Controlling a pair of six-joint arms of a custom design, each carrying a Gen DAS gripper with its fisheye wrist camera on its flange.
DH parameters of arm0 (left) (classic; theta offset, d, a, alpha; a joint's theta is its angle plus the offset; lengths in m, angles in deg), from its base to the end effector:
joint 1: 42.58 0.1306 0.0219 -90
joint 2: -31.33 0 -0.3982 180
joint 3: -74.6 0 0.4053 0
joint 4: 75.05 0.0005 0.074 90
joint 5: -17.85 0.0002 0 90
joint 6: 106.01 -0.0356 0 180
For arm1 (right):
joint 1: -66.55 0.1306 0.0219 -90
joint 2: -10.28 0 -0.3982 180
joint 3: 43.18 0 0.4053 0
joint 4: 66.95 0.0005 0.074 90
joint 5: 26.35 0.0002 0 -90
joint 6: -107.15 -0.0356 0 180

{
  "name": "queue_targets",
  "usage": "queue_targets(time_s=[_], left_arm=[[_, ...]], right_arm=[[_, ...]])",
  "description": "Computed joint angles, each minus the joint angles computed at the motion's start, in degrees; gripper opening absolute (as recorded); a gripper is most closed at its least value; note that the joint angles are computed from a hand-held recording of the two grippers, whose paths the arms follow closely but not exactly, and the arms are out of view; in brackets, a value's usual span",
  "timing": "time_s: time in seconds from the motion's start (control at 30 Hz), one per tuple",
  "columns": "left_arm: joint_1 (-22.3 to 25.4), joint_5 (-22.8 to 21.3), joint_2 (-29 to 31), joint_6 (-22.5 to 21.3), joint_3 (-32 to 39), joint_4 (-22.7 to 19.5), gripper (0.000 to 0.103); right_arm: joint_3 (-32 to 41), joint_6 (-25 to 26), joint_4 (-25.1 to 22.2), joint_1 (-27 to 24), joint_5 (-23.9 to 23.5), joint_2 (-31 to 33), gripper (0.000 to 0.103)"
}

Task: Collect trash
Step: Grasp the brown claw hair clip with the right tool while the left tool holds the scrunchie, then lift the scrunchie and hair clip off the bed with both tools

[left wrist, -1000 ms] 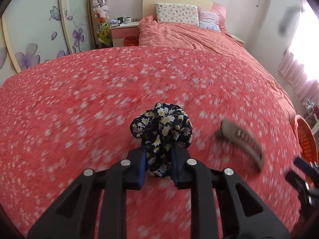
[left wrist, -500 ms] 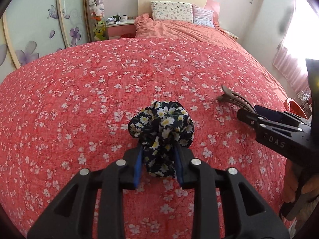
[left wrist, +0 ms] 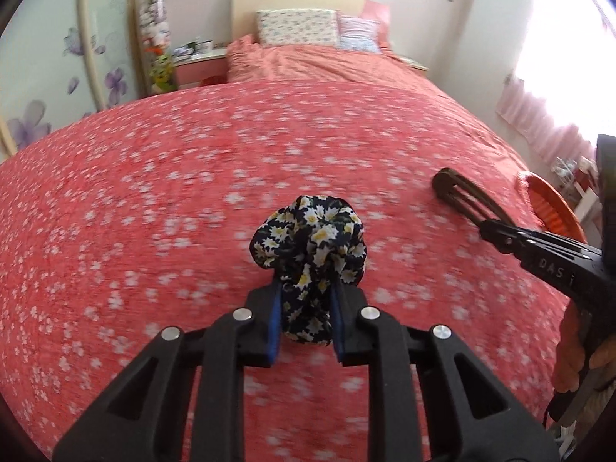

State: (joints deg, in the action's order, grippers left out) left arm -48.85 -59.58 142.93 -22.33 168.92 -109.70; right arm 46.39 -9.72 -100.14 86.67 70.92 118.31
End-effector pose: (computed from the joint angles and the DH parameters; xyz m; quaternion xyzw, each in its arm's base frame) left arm 0.6178 -0.0762 0.2947 0.1385 0.9301 -0.1033 0.3242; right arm 0.5625 0.2008 0.2951 0.0763 0.9398 0.0758 0.3245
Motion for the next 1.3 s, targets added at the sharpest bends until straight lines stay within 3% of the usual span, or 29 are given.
queue_targets(time_s=[0.07,0.13,0.33,0.77,1.07,1.3], left_arm=[[-0.8,0.6,-0.6,-0.5,-0.8,0.6,0.022],[-1.8,-1.1,-0.6,-0.9,-0.8,1.1,0.033],[-3.2,-4.9,0.9,1.4,0.5,0.4,0.051],[-4.7,-11.1,2.4,3.3,1.1,1.7,0.053],[-4.7,-11.2,2.3,4.7,0.6,1.7,0.056],[-4.4,-11.0,2.2,5.1,0.5,1.5,0.058]], right_arm=[[-1.1,-0.6,0.5,0.0,-0.4,-0.7,0.01],[-0.9,-0.5,0.4,0.1,-0.1,-0.4,0.01],[0.2,0.2,0.3,0.2,-0.3,0.7,0.018],[3.7,2.6,0.8,1.4,3.9,3.8,0.021],[-0.4,1.2,3.8,0.6,2.1,1.6,0.021],[-0.1,1.5,3.4,0.7,2.6,1.8,0.021]])
